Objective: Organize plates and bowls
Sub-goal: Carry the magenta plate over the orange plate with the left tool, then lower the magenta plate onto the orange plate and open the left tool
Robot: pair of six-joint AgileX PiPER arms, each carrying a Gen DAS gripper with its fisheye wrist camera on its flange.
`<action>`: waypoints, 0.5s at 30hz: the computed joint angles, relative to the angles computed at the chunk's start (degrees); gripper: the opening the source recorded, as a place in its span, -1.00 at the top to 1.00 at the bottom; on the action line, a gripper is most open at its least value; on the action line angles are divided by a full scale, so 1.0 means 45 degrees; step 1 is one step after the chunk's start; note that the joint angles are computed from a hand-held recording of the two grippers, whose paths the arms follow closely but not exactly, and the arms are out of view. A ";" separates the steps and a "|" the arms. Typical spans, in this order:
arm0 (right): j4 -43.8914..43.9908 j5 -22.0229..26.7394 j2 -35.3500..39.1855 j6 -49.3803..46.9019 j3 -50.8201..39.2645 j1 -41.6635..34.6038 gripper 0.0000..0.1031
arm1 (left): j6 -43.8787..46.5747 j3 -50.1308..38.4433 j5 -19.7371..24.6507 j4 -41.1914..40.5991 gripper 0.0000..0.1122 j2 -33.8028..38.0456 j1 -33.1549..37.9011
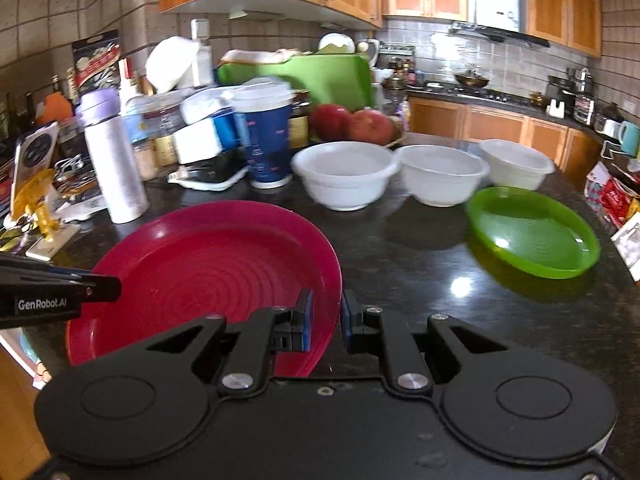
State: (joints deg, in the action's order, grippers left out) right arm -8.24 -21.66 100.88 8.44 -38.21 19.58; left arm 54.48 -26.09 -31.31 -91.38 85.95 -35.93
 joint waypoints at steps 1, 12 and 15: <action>0.0541 0.0039 0.0117 -0.0358 -0.0101 0.0314 0.68 | -0.0033 0.0203 0.0030 0.0117 0.64 -0.0157 0.0141; 0.6693 0.0108 0.1081 -0.4442 -0.1030 0.2859 0.68 | -0.2151 0.1735 0.1813 0.5024 0.64 -0.0949 0.3559; 0.8262 0.0106 0.1277 -0.5595 -0.1269 0.3199 0.68 | -0.3397 0.1747 0.2350 0.7177 0.64 -0.0702 0.4433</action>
State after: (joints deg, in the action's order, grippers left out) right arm 28.94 -21.19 106.63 -16.74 -43.92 33.98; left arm 39.19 -18.23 -20.73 -59.08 82.79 -15.98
